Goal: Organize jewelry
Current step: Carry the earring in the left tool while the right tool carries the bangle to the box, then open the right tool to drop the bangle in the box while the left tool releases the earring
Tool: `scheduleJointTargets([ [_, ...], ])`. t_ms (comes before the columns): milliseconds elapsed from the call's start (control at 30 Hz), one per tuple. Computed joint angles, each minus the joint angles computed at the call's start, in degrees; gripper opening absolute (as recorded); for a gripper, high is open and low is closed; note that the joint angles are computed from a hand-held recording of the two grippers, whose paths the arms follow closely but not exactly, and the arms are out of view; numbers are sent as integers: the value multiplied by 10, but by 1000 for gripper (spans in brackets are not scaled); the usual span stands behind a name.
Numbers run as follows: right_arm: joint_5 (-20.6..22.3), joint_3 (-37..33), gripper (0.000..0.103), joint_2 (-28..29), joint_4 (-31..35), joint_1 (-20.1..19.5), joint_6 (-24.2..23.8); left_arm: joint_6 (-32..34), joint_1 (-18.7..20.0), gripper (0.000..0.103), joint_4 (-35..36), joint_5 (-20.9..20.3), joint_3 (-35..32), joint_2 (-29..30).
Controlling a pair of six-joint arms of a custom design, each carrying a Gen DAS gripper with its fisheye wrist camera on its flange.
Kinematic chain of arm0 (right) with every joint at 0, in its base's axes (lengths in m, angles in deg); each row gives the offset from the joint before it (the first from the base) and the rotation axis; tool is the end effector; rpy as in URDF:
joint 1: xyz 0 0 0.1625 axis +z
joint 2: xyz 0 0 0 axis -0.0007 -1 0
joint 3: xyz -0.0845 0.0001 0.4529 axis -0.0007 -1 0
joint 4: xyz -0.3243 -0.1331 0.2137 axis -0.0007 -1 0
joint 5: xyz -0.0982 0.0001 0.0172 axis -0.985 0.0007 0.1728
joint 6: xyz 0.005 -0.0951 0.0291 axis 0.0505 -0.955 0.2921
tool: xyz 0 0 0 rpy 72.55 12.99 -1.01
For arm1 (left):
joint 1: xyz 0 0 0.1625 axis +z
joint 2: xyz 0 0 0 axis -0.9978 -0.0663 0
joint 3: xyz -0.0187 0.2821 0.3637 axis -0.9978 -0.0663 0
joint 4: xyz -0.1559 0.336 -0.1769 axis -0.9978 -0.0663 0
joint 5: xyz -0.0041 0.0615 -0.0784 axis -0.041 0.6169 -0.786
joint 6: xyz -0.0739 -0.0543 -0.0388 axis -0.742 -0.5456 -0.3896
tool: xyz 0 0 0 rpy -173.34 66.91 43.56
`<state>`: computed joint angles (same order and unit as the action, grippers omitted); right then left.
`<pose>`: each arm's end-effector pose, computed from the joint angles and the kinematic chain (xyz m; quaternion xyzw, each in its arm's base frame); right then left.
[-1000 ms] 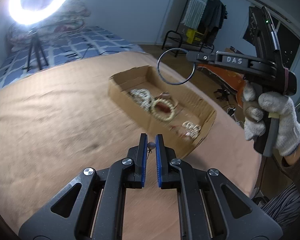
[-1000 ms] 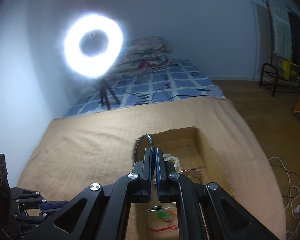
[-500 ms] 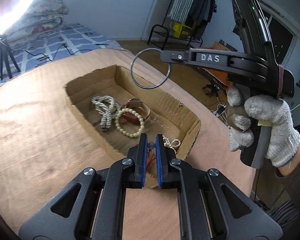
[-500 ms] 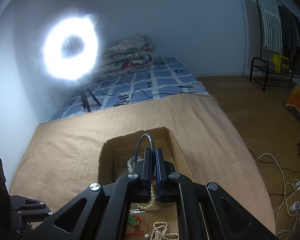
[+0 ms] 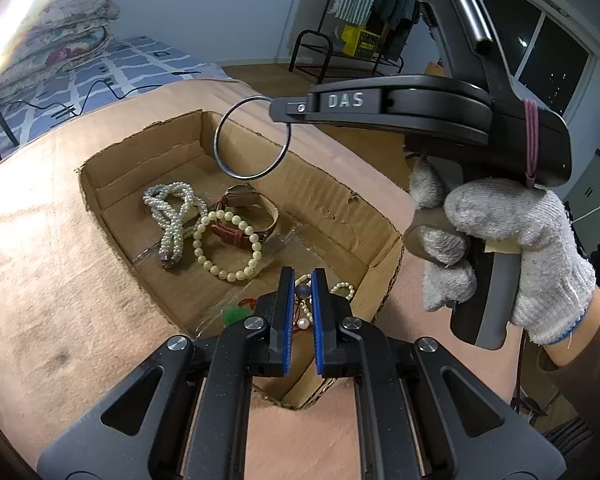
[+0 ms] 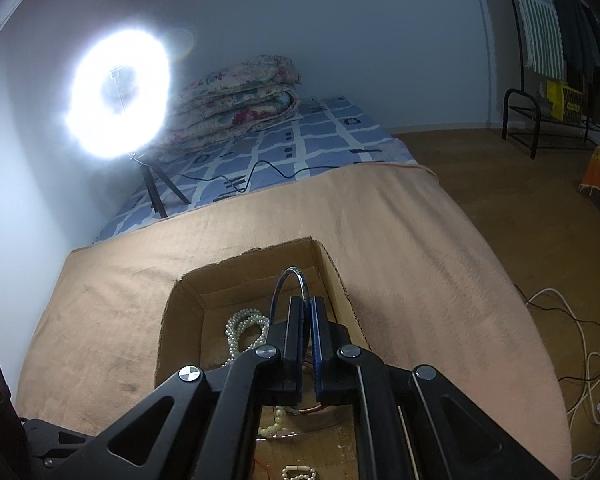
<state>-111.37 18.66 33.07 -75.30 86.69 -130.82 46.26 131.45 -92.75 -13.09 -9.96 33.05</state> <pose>0.0777 -0.8305 0.3460 0.3227 -0.9009 0.2501 0.1473 -0.4272 -0.7071 -0.0294 0.1900 0.9163 -0.2872 0.2044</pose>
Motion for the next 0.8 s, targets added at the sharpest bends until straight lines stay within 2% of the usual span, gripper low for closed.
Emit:
scheduleJointTargets([
  [800,-12,-16,3,14,42,-3,-3,1,1,6,34,-1,-31,17],
])
